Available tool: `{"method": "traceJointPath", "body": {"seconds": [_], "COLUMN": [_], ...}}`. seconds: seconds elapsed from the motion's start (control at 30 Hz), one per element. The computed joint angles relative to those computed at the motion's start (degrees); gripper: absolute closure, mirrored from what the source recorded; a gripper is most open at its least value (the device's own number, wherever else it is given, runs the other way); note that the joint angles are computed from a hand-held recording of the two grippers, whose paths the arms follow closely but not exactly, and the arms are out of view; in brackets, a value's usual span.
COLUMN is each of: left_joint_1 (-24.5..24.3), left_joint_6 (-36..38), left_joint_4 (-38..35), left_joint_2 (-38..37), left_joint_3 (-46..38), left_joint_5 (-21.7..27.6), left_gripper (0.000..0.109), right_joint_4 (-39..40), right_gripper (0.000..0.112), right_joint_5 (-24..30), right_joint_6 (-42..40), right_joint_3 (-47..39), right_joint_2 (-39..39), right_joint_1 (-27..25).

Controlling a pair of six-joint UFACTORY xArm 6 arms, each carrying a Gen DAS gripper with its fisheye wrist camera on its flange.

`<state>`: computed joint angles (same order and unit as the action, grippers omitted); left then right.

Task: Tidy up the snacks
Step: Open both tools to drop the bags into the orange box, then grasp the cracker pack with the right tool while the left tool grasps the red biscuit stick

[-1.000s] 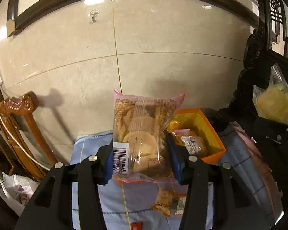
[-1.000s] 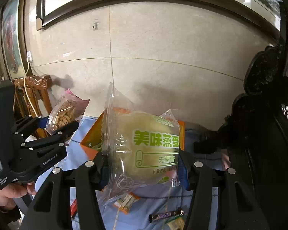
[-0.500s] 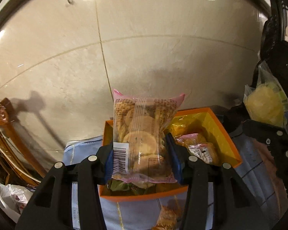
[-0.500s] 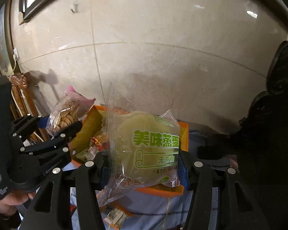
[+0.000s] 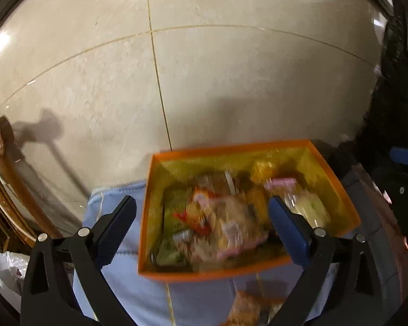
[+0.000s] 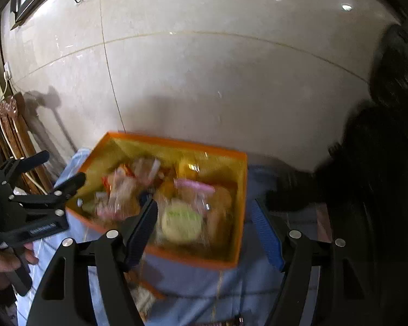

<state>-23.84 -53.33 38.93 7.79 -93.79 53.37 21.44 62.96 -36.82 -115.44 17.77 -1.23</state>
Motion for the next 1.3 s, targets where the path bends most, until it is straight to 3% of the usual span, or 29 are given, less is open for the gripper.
{"method": "traceJointPath", "body": {"seconds": [0.1, 0.4, 0.53, 0.73, 0.77, 0.8, 0.83, 0.87, 0.9, 0.93, 1.1, 1.3], "left_joint_1": [-2.50, -8.85, -10.52, -10.98, -11.05, -11.42, -11.68, -12.21, -12.38, -12.36, -11.60, -12.26], "left_joint_6": [-1.59, -5.25, -8.26, -11.88, -11.15, -10.99, -11.13, -13.23, -14.26, -14.35, -15.35, -16.05], "left_joint_4": [-0.17, -11.14, -11.69, -10.21, -10.94, -10.71, -10.23, -7.82, -7.41, -7.76, -10.28, -11.35], "left_joint_2": [-8.03, -25.00, -28.17, -27.84, -27.19, -25.99, -25.41, -25.48, -25.71, -26.00, -29.35, -33.80], "left_joint_3": [11.67, 42.30, 48.43, 50.55, 50.02, 49.61, 49.46, 49.57, 49.68, 49.78, 53.18, 55.94], "left_joint_5": [-2.25, -7.34, -8.83, -11.43, -10.79, -9.52, -8.63, -8.21, -8.20, -8.35, -11.88, -12.22], "left_gripper": [0.013, 0.012, 0.012, 0.012, 0.015, 0.047, 0.057, 0.068, 0.081, 0.085, 0.086, 0.086], "right_joint_4": [0.09, -10.01, -12.50, -13.42, -13.73, -12.51, -11.08, -9.45, -9.77, -10.41, -9.64, -4.68], "right_gripper": [0.031, 0.030, 0.030, 0.030, 0.031, 0.037, 0.043, 0.059, 0.065, 0.065, 0.066, 0.066], "right_joint_5": [-2.99, -9.31, -12.73, -11.60, -11.80, -10.79, -8.31, -5.86, -5.81, -6.29, -6.32, -4.93], "right_joint_6": [-2.44, -7.33, -11.59, -11.22, -10.83, -10.80, -10.65, -11.25, -11.94, -12.20, -11.53, -13.92], "right_joint_3": [11.60, 46.35, 50.76, 49.60, 50.09, 49.57, 48.19, 47.09, 47.38, 48.07, 50.20, 50.00], "right_joint_2": [-6.84, -21.80, -22.62, -19.58, -19.43, -19.12, -18.36, -17.96, -18.35, -18.93, -20.99, -23.71], "right_joint_1": [-2.72, -11.58, -12.39, -12.14, -12.19, -12.56, -12.95, -13.32, -13.16, -12.84, -12.80, -14.93]}}
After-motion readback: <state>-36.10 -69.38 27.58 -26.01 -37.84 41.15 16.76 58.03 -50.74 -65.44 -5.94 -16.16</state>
